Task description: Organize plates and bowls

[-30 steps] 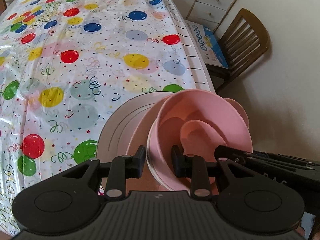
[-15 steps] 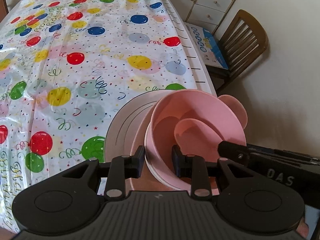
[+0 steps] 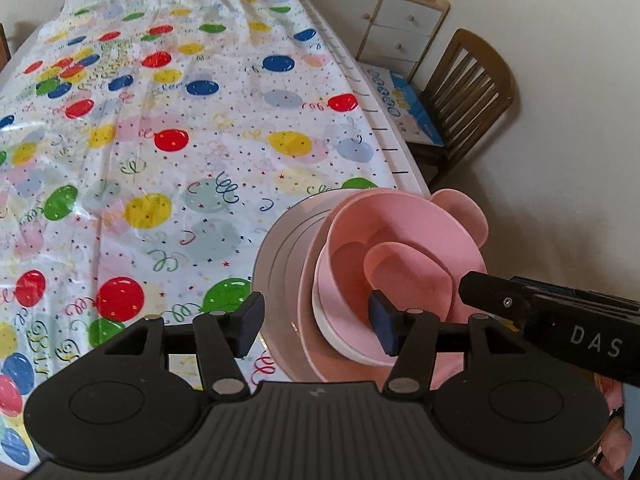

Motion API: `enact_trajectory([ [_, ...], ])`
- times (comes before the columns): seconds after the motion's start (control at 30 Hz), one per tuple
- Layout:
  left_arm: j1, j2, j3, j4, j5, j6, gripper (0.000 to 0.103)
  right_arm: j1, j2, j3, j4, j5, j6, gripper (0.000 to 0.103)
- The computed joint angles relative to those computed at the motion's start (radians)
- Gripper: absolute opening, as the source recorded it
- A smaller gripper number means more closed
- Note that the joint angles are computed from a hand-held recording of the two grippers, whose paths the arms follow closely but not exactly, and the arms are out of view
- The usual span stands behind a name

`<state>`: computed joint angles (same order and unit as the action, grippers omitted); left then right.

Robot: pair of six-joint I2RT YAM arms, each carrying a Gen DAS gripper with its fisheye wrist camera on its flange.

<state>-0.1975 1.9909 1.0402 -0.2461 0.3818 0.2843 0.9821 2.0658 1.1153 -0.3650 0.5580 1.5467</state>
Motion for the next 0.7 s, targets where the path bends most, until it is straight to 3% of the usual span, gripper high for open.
enact_trajectory([
  [0.1, 0.033, -0.039, -0.031, 0.006, 0.038, 0.053, 0.059, 0.036, 0.008, 0.038, -0.047, 0.040, 0.042, 0.051],
  [0.2, 0.064, -0.088, -0.074, 0.028, 0.061, 0.107, 0.066, 0.076, 0.021, 0.083, -0.106, 0.094, 0.085, 0.060],
  [0.47, 0.156, -0.180, -0.150, 0.034, 0.137, 0.243, 0.066, 0.178, 0.079, 0.227, -0.294, 0.255, 0.198, 0.079],
  [0.7, 0.241, -0.245, -0.206, 0.035, 0.215, 0.358, 0.076, 0.253, 0.159, 0.388, -0.504, 0.361, 0.304, 0.087],
])
